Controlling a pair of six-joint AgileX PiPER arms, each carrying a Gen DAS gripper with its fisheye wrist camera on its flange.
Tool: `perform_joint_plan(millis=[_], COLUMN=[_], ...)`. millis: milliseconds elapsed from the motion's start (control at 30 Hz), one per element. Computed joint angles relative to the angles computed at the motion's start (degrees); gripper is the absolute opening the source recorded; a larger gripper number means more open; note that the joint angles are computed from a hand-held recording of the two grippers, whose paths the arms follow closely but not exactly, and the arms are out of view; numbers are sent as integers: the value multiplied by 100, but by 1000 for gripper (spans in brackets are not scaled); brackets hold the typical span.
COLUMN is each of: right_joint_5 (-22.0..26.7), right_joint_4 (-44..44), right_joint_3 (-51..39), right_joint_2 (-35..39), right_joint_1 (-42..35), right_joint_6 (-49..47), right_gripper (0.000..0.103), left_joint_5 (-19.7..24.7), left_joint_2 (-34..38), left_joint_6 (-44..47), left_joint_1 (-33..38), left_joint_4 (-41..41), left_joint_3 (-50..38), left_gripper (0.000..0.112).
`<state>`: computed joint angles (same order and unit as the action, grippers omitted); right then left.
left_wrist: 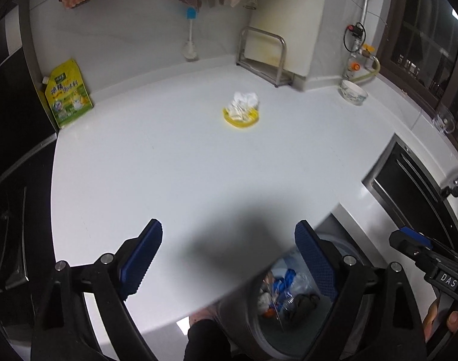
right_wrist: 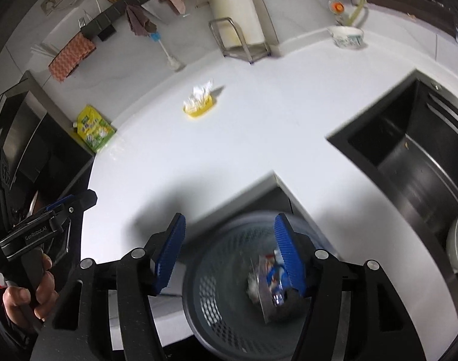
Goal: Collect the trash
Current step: 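Move both tools to the yellow container holding white tissue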
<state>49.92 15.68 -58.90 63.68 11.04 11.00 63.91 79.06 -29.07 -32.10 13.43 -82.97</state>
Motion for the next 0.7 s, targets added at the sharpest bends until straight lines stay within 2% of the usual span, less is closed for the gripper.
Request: perform_joint_plan(millis=[133, 367, 533, 700], right_joint_5=[-154, 33, 345, 829], right_joint_4=[-295, -580, -781, -868], right_joint_3=[-793, -2649, -4189, -5735], right_joint_2=[864, 2767, 4087, 5216], right_joint_1=[266, 669, 971, 1059], right_joint_6=[285, 564, 663, 791], right_gripper=[61, 61, 61, 61], left_joint_5=[-88, -190, -166, -96], left_joint_2=[410, 1062, 1688, 2345], left_joint_6=[780, 1872, 2421, 2738], left_joint_1=[787, 1907, 2604, 2901], left_joint_4=[-431, -1037, -1387, -1507], left_joint_3=[-512, -1061, -1598, -2305], left_gripper=[91, 91, 91, 91])
